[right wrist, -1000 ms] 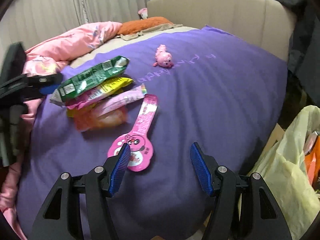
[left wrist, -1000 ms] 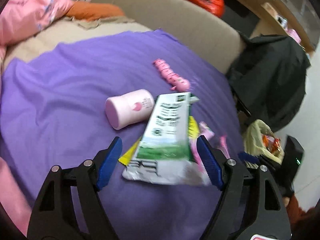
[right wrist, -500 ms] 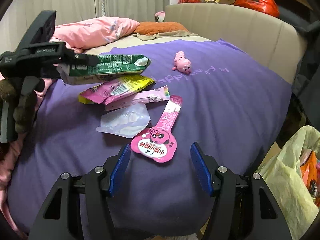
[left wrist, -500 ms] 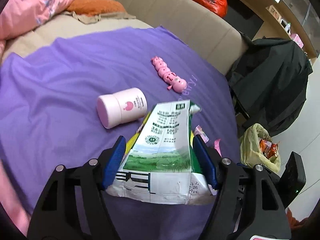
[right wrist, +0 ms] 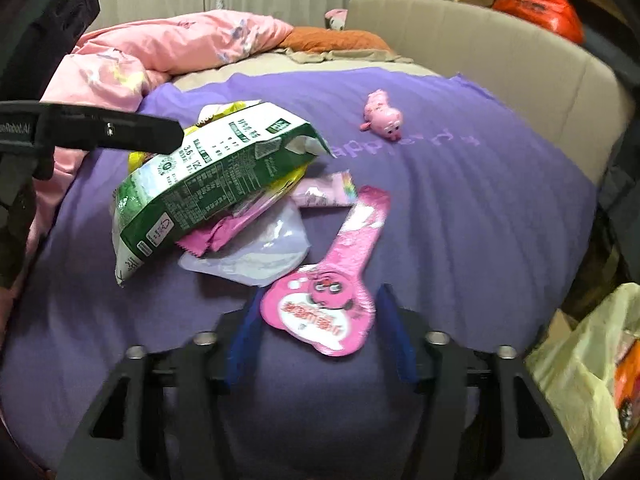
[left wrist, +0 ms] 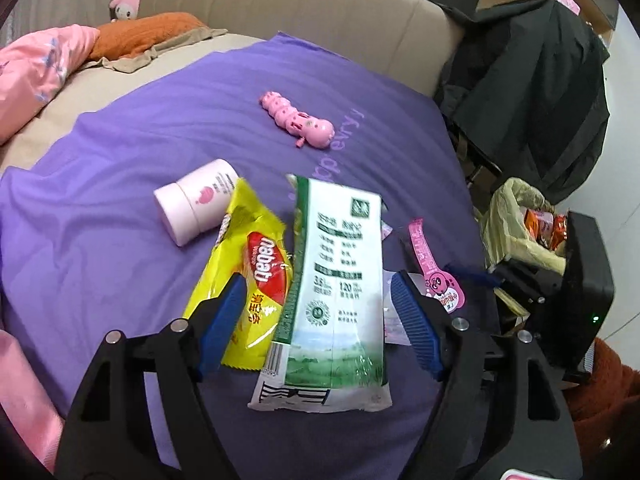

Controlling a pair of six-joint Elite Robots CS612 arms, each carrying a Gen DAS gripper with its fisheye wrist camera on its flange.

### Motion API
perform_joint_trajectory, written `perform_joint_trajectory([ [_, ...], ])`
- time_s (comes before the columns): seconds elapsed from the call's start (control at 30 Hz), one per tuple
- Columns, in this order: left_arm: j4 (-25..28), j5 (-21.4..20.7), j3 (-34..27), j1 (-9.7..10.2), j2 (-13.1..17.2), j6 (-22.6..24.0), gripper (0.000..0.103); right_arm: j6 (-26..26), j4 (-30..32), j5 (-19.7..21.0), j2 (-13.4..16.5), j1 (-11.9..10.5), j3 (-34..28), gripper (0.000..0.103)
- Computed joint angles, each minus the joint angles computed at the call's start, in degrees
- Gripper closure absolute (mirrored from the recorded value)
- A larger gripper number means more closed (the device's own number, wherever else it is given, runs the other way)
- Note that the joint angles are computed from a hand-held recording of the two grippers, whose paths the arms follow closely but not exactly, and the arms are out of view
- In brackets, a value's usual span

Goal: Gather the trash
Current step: 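Grasp the green-white milk carton with the left gripper while the right grasps the pink lollipop card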

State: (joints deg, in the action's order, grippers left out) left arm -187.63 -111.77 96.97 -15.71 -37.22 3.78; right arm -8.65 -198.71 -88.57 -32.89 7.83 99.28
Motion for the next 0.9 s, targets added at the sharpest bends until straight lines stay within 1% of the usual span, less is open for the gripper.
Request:
perform_joint_trajectory([
  [0.1, -1.2, 1.0, 0.0, 0.04, 0.0, -1.1, 0.032, 0.1, -1.3, 1.5, -0.1, -0.3, 0.7, 0.054],
  [0.2, -2.1, 1.6, 0.3, -0.02, 0.0, -0.9, 0.032, -0.8, -2.8, -0.6, -0.3, -0.1, 1.5, 0.054],
  [0.27, -2.5, 2.0, 0.6, -0.14, -0.2, -0.3, 0.032, -0.6, -3.5, -1.0, -0.6, -0.2, 2.1, 0.054],
  [0.6, -3.6, 3.5, 1.3, -0.9, -0.3, 1.3, 0.032, 2.9, -7.8, -2.9, -1.5, -1.1, 3.8, 0.054],
  [0.77, -4.1, 2.5, 1.3, -0.87, -0.2, 0.7, 0.032, 3.8, -10.3, -1.7, -1.9, -1.7, 5.0, 0.054],
  [0.83, -3.0, 3.3, 0.9, -1.17, -0.3, 0.3, 0.032, 4.3, -11.6, -1.3, -2.0, -2.1, 5.6, 0.054],
  [0.9, -2.0, 4.3, 0.3, -1.6, -0.2, 0.0, 0.032, 5.2, -12.4, 0.2, -2.1, -2.7, 6.1, 0.054],
])
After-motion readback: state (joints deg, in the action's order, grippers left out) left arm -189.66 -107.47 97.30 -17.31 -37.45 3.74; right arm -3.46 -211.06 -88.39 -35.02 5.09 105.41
